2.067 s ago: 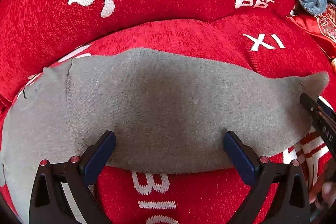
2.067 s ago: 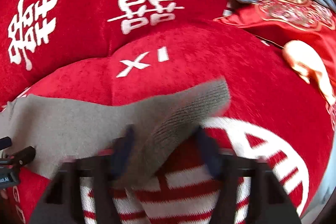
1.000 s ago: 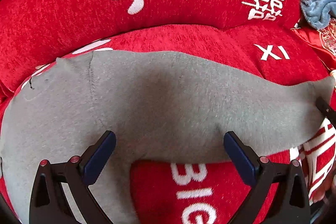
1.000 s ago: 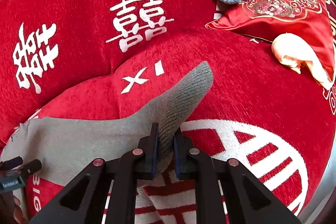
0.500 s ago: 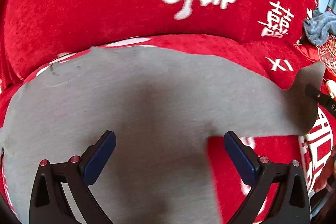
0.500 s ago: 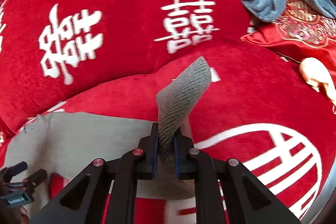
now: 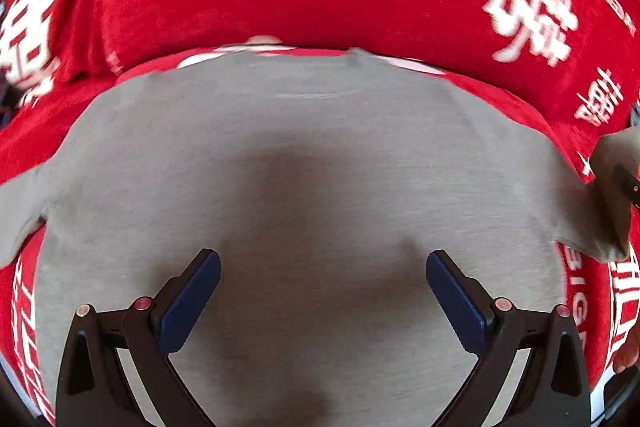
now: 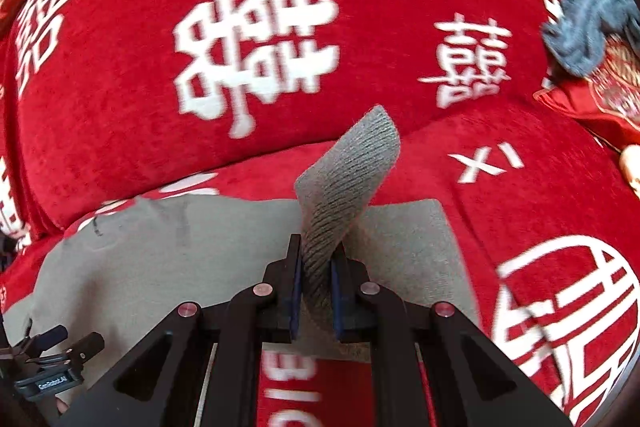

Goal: Fold small clothes
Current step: 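Lift the held sleeve with the right gripper and fold it across the sweater body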

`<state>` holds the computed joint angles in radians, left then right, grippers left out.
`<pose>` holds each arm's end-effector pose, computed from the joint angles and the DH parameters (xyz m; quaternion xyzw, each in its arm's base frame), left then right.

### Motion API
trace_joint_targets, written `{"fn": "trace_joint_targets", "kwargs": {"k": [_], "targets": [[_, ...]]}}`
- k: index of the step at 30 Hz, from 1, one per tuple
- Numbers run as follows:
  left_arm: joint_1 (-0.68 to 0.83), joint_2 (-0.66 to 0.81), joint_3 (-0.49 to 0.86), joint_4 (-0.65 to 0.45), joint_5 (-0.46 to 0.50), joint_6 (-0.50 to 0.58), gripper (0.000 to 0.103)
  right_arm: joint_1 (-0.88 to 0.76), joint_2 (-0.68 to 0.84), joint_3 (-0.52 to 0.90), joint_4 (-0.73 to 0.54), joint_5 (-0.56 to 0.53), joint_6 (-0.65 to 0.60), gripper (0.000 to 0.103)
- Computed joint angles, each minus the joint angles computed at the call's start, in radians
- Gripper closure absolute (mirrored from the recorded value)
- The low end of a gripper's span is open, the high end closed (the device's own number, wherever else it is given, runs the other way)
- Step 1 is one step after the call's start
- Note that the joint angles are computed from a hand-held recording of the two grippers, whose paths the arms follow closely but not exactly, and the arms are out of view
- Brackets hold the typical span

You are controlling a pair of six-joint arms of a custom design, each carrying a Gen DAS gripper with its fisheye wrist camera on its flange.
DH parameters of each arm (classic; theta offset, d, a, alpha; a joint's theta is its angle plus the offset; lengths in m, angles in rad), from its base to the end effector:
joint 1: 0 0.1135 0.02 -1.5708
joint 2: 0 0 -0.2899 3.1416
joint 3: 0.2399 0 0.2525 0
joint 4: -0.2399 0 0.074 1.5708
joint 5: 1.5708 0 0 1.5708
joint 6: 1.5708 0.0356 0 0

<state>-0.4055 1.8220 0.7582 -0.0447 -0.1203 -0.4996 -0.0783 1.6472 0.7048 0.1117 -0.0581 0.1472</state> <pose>0.2887 -0.1193 0.1112 -0.0594 0.9699 -0.0474 0.2312 0.3079 -0.0221 0.1585 0.0944 0.9272 0.0395 0.3604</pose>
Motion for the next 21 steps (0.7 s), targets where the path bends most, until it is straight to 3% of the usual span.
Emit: {"fn": "trace_joint_targets", "kwargs": {"k": [6, 16, 21], "targets": [[0.114, -0.054, -0.128, 0.088, 0.017, 0.076, 0.0, 0.207, 0.034, 0.019, 0.011, 0.105, 0.09, 0.09], [0.281, -0.09, -0.227, 0.179, 0.042, 0.216, 0.0, 0.469, 0.173, 0.13, -0.007, 0.233, 0.18, 0.09], [0.345, -0.126, -0.313, 0.298, 0.136, 0.255, 0.0, 0.564, 0.257, 0.218, -0.038, 0.271, 0.205, 0.09]]}}
